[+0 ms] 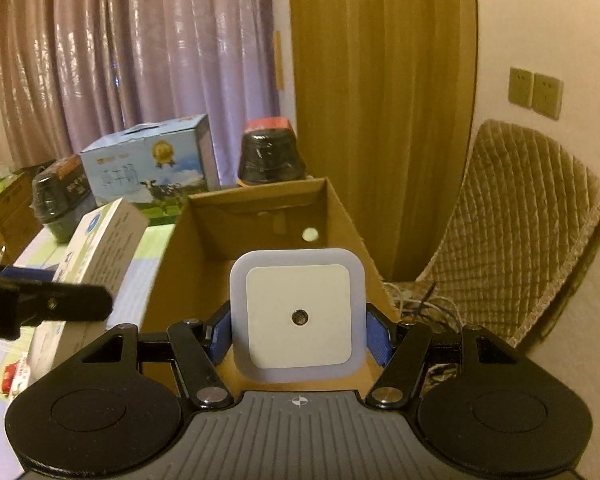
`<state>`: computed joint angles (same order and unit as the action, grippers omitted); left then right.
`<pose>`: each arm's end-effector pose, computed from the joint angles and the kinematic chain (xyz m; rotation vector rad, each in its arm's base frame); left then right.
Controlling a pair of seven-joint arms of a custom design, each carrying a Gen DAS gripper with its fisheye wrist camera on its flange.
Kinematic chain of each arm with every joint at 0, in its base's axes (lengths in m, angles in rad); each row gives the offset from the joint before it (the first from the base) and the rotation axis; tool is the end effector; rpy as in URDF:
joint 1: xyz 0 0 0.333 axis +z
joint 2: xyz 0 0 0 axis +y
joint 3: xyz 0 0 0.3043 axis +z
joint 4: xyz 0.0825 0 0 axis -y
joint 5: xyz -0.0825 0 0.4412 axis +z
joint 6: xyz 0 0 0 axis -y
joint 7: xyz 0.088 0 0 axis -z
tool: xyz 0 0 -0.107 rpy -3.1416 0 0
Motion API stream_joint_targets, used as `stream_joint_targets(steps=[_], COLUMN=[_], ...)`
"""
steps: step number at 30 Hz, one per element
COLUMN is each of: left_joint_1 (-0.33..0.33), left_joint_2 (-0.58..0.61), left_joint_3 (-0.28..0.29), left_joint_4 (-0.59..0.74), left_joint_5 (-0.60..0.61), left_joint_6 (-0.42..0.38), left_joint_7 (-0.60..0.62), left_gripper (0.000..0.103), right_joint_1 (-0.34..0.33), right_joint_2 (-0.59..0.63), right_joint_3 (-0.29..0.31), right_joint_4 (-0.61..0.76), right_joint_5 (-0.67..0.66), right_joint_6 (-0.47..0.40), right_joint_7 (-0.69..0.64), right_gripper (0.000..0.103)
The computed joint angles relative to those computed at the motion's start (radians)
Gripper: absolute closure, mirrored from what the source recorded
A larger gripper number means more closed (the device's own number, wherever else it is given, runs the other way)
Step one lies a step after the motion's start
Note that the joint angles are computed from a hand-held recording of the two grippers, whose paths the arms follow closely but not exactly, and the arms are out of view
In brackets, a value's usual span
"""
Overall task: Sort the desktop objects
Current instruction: 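Carry both items into the cardboard box and open both grippers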
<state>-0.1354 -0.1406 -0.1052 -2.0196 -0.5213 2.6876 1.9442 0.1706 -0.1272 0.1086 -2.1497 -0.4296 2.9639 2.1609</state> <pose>0.6067 -0.1354 0.5761 -1.5894 2.0350 -1.1200 0.5799 0.1978 0.5287 -1.6743 1.5443 -0.7147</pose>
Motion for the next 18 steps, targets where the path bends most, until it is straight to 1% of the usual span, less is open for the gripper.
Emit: stream_joint_targets(steps=[2,7,13,15,18], left_joint_1=[-0.005,0.002,0.009,0.012,0.019], left_joint_2=[0.031,0.105,0.147,0.161,0.166], left_joint_3=[-0.01,-0.034,-0.055,-0.059,-0.064], left_joint_4=[0.028,0.086,0.116,0.128,0.133], left_joint_5=[0.008,0.047,0.061,0.08,0.056], left_joint_6=[0.004,0.003,0.013,0.014,0.017], left_joint_7=[-0.006,-0.042,-0.049,-0.069,-0.07], left_gripper=[0.036,0.036,0.036,0.036,0.036], right_joint_1=[0.005,0.008,0.009,0.014,0.014], right_joint_2=[-0.003,0.022,0.045,0.045,0.046], right_joint_3=[-0.014,-0.024,-0.033,-0.038,-0.038], right_joint_4=[-0.015,-0.012,0.003,0.001,-0.001], right_joint_5=[0.035,0.085,0.112,0.131,0.13], right_joint_6=[0.014,0.033,0.034,0.032,0.03], right_joint_7=[-0.023,-0.056,-0.073,-0.091,-0.094], right_gripper=[0.04,0.04,0.04,0.04,0.04])
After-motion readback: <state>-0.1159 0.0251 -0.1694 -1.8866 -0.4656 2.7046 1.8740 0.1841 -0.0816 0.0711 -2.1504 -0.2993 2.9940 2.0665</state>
